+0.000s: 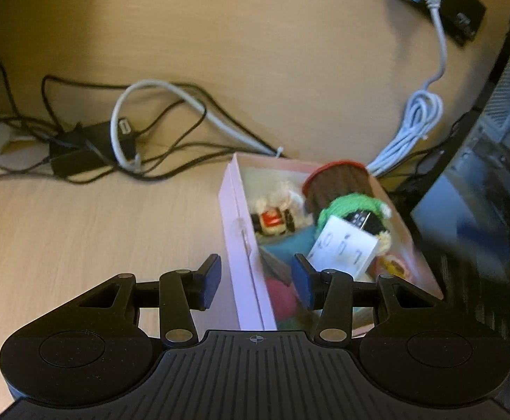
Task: Organize objects
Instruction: 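Lower the charger and the doll into the pink box and open both grippers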
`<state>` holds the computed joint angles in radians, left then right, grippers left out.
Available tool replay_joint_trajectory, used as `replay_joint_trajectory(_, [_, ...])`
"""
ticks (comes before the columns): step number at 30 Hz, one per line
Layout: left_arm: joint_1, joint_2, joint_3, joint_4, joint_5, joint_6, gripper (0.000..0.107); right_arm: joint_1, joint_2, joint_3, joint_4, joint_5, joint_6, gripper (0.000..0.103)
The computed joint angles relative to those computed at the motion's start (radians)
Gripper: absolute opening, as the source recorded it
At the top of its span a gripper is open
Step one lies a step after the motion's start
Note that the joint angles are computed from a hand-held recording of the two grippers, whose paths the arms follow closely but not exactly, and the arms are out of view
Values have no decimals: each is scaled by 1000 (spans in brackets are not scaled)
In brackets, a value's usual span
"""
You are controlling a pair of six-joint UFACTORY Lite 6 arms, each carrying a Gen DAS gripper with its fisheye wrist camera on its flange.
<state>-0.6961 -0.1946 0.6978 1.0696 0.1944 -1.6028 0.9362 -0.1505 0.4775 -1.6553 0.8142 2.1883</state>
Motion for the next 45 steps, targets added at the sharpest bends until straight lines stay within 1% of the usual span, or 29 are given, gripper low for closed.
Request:
replay_joint_trajectory(1, [-4, 0, -2, -46, 4, 42, 49, -57, 44, 45, -59, -22, 29, 55])
replay_joint_trajectory(2, [-7, -3, -2, -98, 7, 94, 49, -121, 80, 89, -121, -67, 70, 55])
replay_joint_trajectory(5, [-27, -38, -17, -195, 23, 193, 49, -335, 227, 253, -349, -284, 214, 55])
replay_joint_trajectory(6, [-29, -53, -22, -249, 22, 254, 49, -379, 303, 325, -373, -347, 208, 55])
replay_joint_trajectory(7, [-32, -73, -31, -297, 20, 315, 49, -402, 349, 364, -355, -368, 172, 55])
replay_joint_trajectory(8, [-38, -92, -40, -306, 19, 337, 48, -405, 381, 383, -295, -347, 108, 55])
replay_joint_trajectory(9, [-43, -108, -52, -279, 18, 326, 48, -399, 387, 373, -258, -313, 83, 55])
replay_joint_trajectory(10, [-50, -112, -55, -237, 21, 297, 48, -400, 369, 343, -243, -297, 97, 55])
replay_joint_trajectory(12, [-53, -87, -38, -199, 19, 280, 49, -384, 336, 298, -142, -238, 62, 55])
replay_joint_trajectory(14, [-48, -48, -8, -141, 12, 234, 49, -347, 312, 253, -59, -152, 13, 55])
replay_joint_trajectory(17, [-43, 22, 38, 19, -14, 108, 49, -314, 179, 126, -55, -146, 47, 55])
replay_joint_trajectory(20, [-57, 119, 108, 106, -33, 79, 49, -209, 38, -6, -6, -75, 67, 55])
replay_joint_trajectory(21, [-72, 159, 138, 129, -18, 73, 49, -182, -8, -46, 11, -68, 80, 55])
replay_joint_trajectory(23, [-101, 254, 207, 193, 42, 32, 49, -142, -85, -113, 19, -80, 118, 55])
replay_joint_trajectory(26, [-100, 354, 283, 253, 95, -7, 49, -76, -104, -147, 61, -63, 119, 55])
replay_joint_trajectory(28, [-84, 397, 332, 220, 119, 38, 49, -43, -117, -170, 90, -60, 123, 55])
replay_joint_trajectory(29, [-78, 421, 362, 175, 142, 91, 45, -37, -120, -180, 94, -68, 132, 55])
replay_joint_trajectory(31, [-59, 446, 395, 93, 143, 193, 38, -36, -100, -185, 84, -77, 161, 55])
replay_joint_trajectory(32, [-52, 437, 392, 71, 141, 206, 35, -36, -90, -184, 76, -80, 171, 55])
replay_joint_trajectory(36, [-39, 283, 266, 143, 86, 73, 35, -38, -91, -184, 13, -58, 200, 55])
replay_joint_trajectory(38, [-60, 225, 219, 178, 119, 22, 35, -71, -91, -165, -28, -70, 191, 55])
replay_joint_trajectory(40, [-103, 190, 187, 187, 196, -13, 35, -109, -50, -124, -55, -76, 183, 55])
replay_joint_trajectory(42, [-117, 180, 167, 165, 226, 3, 35, -125, -24, -105, -73, -76, 194, 55])
replay_joint_trajectory(45, [-73, 224, 178, 32, 169, 144, 35, -88, -23, -124, -62, -52, 221, 56])
